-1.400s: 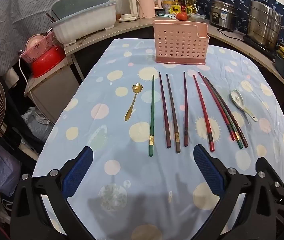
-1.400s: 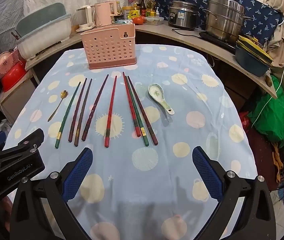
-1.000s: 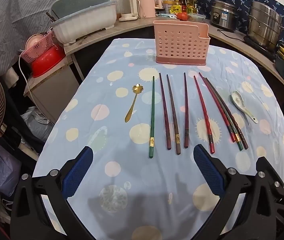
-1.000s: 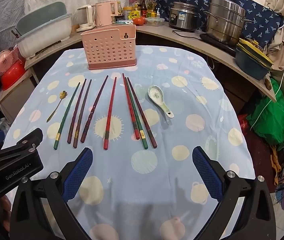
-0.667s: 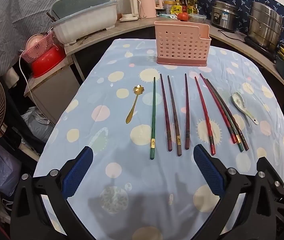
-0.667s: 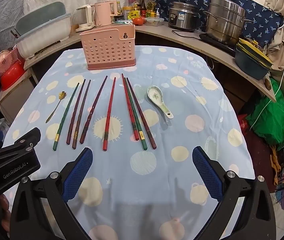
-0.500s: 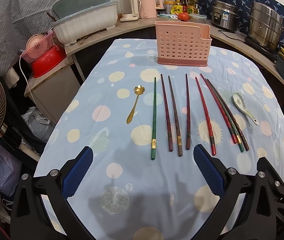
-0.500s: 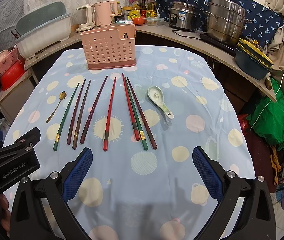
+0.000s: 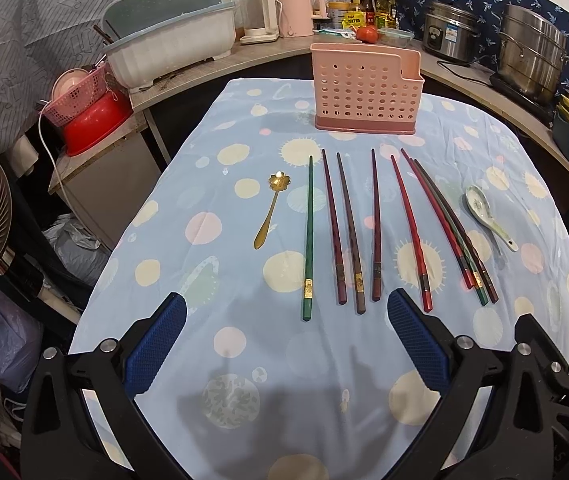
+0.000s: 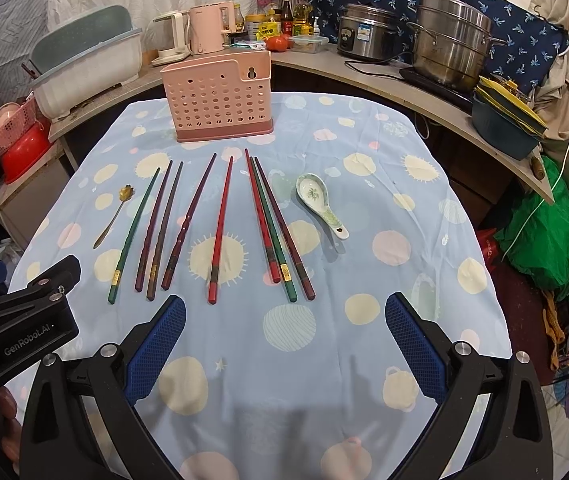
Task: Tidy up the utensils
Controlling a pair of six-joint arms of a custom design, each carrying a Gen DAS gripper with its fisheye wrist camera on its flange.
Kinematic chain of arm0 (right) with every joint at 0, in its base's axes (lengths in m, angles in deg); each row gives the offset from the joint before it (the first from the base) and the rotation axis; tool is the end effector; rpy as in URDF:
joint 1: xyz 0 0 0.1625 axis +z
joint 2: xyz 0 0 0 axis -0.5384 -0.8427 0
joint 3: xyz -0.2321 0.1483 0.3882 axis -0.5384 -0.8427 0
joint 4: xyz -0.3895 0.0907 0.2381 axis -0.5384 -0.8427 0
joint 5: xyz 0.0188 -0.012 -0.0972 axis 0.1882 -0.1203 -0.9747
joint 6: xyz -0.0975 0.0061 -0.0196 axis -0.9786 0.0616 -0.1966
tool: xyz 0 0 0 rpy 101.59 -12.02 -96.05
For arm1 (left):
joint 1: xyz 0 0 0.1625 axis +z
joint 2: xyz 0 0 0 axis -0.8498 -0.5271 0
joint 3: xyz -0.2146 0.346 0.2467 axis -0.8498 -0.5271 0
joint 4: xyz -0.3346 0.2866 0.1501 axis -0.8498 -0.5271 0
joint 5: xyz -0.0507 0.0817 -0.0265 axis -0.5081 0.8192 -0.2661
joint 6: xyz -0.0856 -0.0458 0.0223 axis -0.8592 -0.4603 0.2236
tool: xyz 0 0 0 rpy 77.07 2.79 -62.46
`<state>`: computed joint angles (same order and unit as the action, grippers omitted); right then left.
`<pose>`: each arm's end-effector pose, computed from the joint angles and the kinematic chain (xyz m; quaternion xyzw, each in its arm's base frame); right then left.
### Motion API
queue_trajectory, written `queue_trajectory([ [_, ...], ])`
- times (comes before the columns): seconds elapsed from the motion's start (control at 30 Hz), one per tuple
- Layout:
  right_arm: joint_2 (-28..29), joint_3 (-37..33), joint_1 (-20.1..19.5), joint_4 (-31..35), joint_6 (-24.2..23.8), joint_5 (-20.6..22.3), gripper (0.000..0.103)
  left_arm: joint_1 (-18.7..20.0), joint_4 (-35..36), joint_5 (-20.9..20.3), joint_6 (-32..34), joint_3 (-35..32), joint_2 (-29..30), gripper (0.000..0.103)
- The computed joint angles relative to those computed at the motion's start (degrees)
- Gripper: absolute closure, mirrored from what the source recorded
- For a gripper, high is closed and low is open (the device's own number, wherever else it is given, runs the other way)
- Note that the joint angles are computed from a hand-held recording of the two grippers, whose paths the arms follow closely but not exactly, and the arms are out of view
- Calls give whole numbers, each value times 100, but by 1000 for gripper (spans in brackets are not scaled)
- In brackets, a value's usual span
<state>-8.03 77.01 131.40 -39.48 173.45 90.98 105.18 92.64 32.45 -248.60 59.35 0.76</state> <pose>0.1275 -0.5293 0.2143 -0.1455 -0.7962 0.3783 0.4492 -0.3067 -0.6258 0.0240 0.3224 0.8645 -0.2184 0.3179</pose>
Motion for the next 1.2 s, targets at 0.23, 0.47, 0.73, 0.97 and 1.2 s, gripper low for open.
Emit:
queue_trajectory([
  [0.23, 3, -12, 3, -23, 11, -5, 7, -4, 15, 4, -9, -7, 7, 7],
  [0.47, -9, -11, 0, -38, -13, -13, 7, -10, 14, 20, -5, 2, -11, 7],
  [0.73, -75, 99, 64, -164, -71, 7, 7, -34, -27, 46, -21, 91, -90, 7],
  [0.97, -81, 113, 83, -216, -115, 26, 7, -44, -33, 51, -15, 115, -116, 7],
  [1.2, -118, 147, 100, -265, -149, 32, 7, -69, -12, 61, -38, 127, -167, 7],
])
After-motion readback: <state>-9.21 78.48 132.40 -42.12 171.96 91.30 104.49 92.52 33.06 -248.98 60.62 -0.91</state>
